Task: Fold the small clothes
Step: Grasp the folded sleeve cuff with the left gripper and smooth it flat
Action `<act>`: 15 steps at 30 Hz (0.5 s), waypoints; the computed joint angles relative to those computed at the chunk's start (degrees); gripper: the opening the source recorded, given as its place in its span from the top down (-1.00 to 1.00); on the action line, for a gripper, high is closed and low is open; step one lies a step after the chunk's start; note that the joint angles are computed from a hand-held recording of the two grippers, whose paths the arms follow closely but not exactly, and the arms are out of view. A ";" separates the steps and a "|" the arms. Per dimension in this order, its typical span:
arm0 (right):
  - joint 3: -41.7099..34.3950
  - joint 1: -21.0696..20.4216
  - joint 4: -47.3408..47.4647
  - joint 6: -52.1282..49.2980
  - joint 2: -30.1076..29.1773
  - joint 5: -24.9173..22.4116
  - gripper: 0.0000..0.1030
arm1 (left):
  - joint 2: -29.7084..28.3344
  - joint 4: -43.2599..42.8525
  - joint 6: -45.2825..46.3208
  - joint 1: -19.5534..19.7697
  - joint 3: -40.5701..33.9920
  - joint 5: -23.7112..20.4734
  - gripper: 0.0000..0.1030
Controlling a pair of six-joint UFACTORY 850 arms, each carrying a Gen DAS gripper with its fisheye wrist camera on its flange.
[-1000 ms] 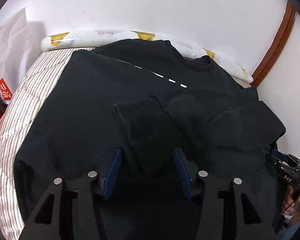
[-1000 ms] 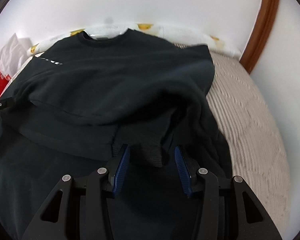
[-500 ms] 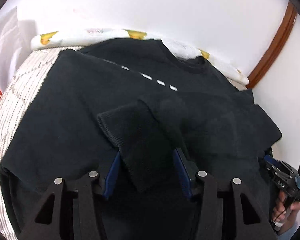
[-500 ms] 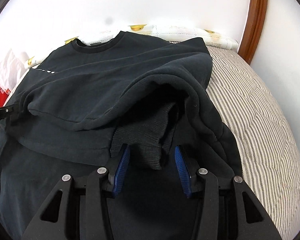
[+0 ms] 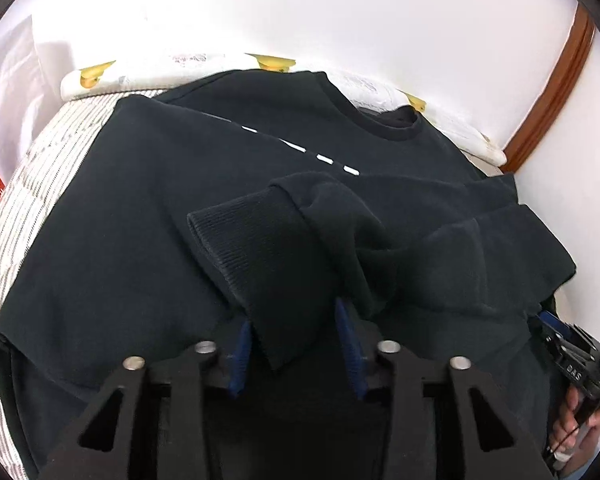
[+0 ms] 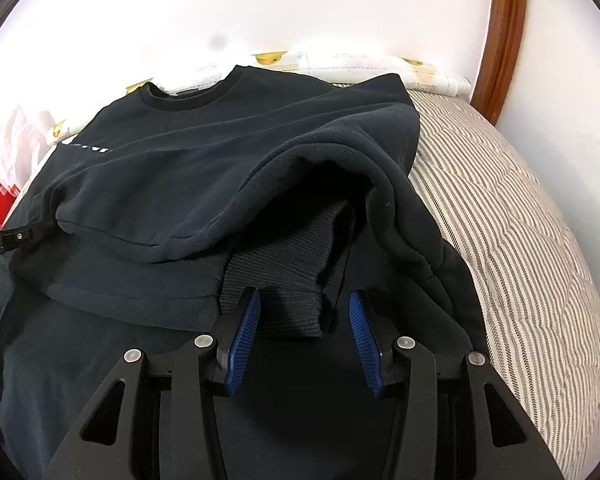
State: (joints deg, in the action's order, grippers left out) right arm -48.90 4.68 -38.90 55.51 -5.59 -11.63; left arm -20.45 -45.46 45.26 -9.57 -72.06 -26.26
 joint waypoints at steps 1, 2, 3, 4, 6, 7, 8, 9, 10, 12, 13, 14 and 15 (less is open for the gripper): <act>0.09 -0.01 -0.91 1.14 -0.02 0.24 0.11 | 0.11 -0.19 -0.13 0.07 -0.01 0.47 0.64; 0.17 -0.11 -2.42 2.55 -0.04 0.61 0.12 | 0.28 -0.41 0.03 0.21 -0.13 0.63 0.82; 0.20 -0.08 -4.08 4.11 -0.08 0.74 0.12 | 0.51 -1.88 1.44 0.71 -0.43 -0.48 0.82; 0.25 0.00 -7.08 7.18 -0.10 0.65 0.12 | 1.36 -4.91 3.64 1.38 -0.11 -0.77 0.83; 0.27 -0.03 -8.40 8.70 -0.10 0.51 0.21 | 3.42 -11.28 9.14 2.92 0.72 -0.77 0.83; 0.21 -0.04 -8.86 9.29 -0.10 0.34 0.33 | 4.23 -13.47 11.08 3.75 0.77 -1.31 0.83; 0.11 -0.04 -8.68 9.14 -0.10 0.14 0.39 | 4.69 -14.82 12.15 4.44 0.53 -2.18 0.83; -0.06 0.04 -8.96 9.36 -0.14 -0.33 0.49 | 5.32 -15.56 12.93 5.02 0.52 -2.21 0.83; -0.23 0.16 -10.51 10.86 -0.24 -1.10 0.55 | 6.04 -15.67 13.59 5.30 0.73 -1.16 0.83; -0.68 0.60 -13.74 14.17 -0.52 -3.43 0.56 | 7.16 -15.79 15.15 5.79 1.17 0.22 0.83; -0.66 0.49 -13.40 14.00 -0.48 -3.52 0.56 | 7.41 -16.15 15.57 6.32 1.15 -0.22 0.83; -0.75 0.34 -12.80 13.95 -0.47 -3.97 0.56 | 7.52 -16.87 15.86 6.86 1.06 -0.69 0.83; -0.85 0.30 -12.74 14.11 -0.49 -4.50 0.59 | 7.72 -17.69 16.26 7.55 1.04 -1.20 0.83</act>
